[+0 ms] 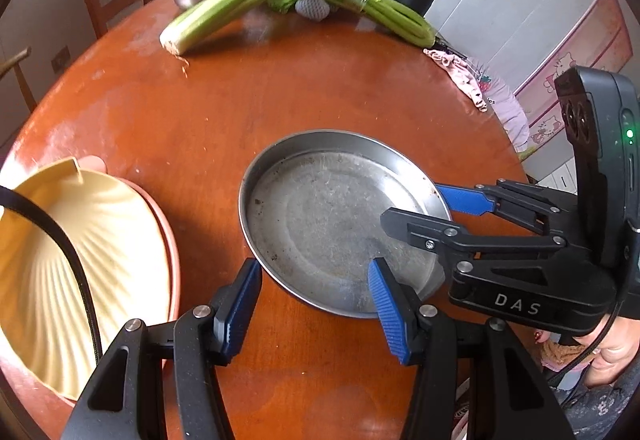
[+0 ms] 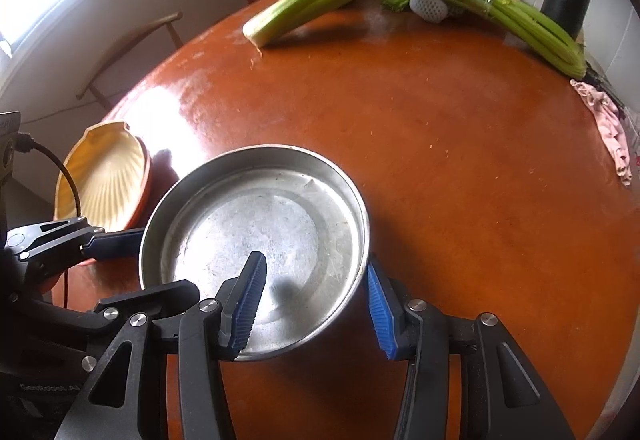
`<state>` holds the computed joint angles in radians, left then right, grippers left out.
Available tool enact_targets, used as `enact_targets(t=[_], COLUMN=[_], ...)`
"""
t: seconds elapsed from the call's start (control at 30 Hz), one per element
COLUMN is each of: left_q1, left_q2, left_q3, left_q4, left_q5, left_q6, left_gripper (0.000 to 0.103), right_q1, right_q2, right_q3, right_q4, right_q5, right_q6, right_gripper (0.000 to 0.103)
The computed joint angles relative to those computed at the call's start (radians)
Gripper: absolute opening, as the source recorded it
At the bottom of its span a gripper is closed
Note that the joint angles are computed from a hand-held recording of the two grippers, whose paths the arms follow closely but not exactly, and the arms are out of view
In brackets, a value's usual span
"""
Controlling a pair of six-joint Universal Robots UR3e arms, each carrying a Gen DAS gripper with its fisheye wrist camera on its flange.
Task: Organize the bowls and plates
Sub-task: 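Close the left gripper on the steel plate rim, then lift the steel plate and carry it over the yellow shell plate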
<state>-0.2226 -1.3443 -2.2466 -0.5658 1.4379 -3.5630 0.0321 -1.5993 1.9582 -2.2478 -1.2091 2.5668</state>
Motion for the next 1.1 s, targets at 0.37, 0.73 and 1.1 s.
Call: enact_targets(t=[0.37, 0.73, 1.1], left_q1=[-0.037, -0.064, -0.020], left_q2=[0.088, 0.162, 0.335], left_q3=[0.012, 0.002, -0.055], left_q4=[-0.046, -0.073, -0.146], left_q5=[0.049, 0.085, 0.080], left_q6=[-0.010, -0.024, -0.011], left_gripper=[0.055, 0.055, 0.055], right_q1=[-0.016, -0.023, 0.031], right_q2=[-0.130, -0.224, -0.295], right_q3=[0.028, 0.059, 0.057], right_q4=[0.044, 0.091, 0.121], right_q5=[0.033, 0.038, 0.031], right_q6=[0.003, -0.003, 0.024], right_gripper=[0.051, 0.052, 0.052])
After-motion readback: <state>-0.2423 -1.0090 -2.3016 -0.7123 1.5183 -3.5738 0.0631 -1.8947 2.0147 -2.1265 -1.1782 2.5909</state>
